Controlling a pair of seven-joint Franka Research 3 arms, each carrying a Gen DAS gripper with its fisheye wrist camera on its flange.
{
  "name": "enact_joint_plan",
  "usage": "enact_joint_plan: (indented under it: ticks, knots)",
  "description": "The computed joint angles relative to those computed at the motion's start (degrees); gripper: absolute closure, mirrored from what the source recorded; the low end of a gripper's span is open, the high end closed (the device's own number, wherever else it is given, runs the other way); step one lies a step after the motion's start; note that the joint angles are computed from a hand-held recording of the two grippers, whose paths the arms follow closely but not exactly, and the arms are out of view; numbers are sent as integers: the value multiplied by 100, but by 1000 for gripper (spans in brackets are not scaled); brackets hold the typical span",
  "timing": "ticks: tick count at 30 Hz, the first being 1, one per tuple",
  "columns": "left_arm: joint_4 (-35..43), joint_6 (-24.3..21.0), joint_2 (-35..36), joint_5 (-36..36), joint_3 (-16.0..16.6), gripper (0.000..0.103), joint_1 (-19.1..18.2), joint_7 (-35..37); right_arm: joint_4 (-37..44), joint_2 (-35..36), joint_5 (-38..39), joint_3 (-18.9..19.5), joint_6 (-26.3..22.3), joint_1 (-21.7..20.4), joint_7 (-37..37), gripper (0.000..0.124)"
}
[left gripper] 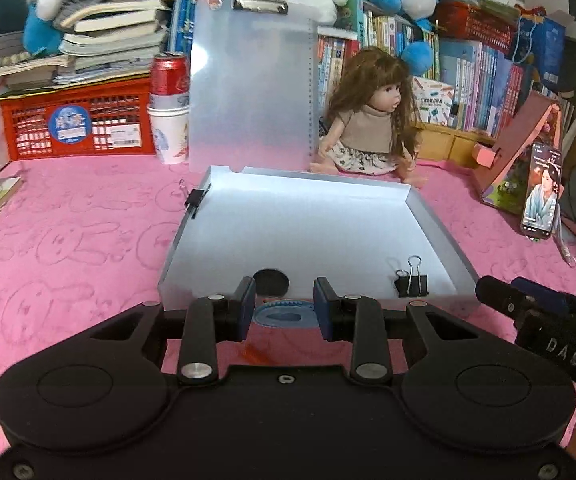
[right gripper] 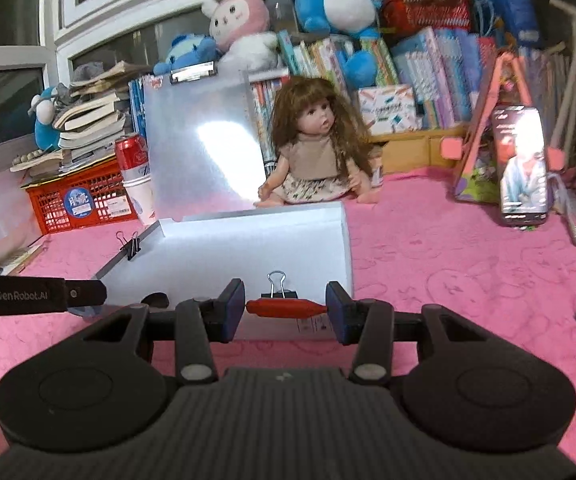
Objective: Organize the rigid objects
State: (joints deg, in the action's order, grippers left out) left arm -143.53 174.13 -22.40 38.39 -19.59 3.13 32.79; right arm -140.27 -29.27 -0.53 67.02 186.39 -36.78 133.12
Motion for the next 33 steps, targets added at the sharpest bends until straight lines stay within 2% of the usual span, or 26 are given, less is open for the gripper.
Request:
enact_joint_plan:
  ticks: [3, 6, 10, 12, 15, 17, 20, 25, 33]
  knots:
    - [352, -243, 421, -724, 680, 73, -730, 769, 383, 662, -212, -215, -363, 75, -225, 75]
    - [684, -427, 725, -1156, 868, 73, -920, 1181, 797, 1252, -479, -327, -746, 66, -227, 75]
    - [1118, -668, 1107, -1719, 1039, 73, -1089, 1712, 1330, 2081, -890, -277, -1097, -47, -178, 75]
    - [1346, -810, 1317, -2158, 1137, 73, -1197, 2051, 1620, 2573, -992, -417, -1356, 131, -341, 75]
    - [1643, -965, 1606, -2406, 1112, 73, -1153, 2253, 2067, 3207, -1923, -602, -1775, 340, 73, 75]
    - [1820, -1038, 1795, -2394, 1074, 73, -1088, 2268, 2346, 3504, -2667, -963, -2057, 743, 415, 75]
    - [2050, -1129, 2050, -2261, 1038, 73, -1010, 2187, 2667, 3809, -3194, -1376, -2326, 1248, 491, 75]
    - [2319, -1245, 2369, -2141, 1031, 73, -975, 2072, 3094, 4211, -3292, -1842, -2707, 1857, 352, 75]
    - [2591, -1404, 2694, -1942, 1035, 73, -999, 1964, 3284, 4439, -2878, -2411, -2828, 2457, 108, 75]
